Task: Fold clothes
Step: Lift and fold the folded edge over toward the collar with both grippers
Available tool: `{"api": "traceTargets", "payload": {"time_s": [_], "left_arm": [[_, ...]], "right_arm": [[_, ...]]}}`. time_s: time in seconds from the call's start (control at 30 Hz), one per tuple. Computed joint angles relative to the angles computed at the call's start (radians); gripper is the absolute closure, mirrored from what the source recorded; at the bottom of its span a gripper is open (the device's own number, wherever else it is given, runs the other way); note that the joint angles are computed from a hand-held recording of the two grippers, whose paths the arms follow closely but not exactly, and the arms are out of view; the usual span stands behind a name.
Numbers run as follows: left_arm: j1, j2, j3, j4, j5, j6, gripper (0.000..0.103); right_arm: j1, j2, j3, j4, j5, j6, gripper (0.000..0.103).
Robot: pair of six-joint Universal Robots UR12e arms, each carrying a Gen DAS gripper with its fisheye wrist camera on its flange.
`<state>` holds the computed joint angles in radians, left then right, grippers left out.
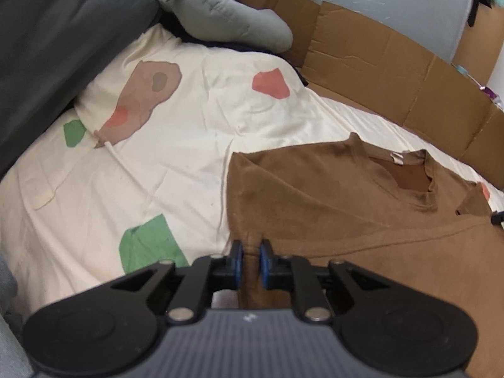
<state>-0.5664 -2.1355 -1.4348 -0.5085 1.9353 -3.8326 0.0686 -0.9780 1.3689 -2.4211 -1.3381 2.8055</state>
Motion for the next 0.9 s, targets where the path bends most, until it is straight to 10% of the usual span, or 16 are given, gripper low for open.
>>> {"api": "traceTargets", "payload": {"time_s": [0.9], "left_arm": [[-0.041, 0.001, 0.096, -0.056, 0.163, 0.140, 0.096]], "right_arm": [[-0.004, -0.069, 0.126, -0.324, -0.024, 0.171, 0.099]]}}
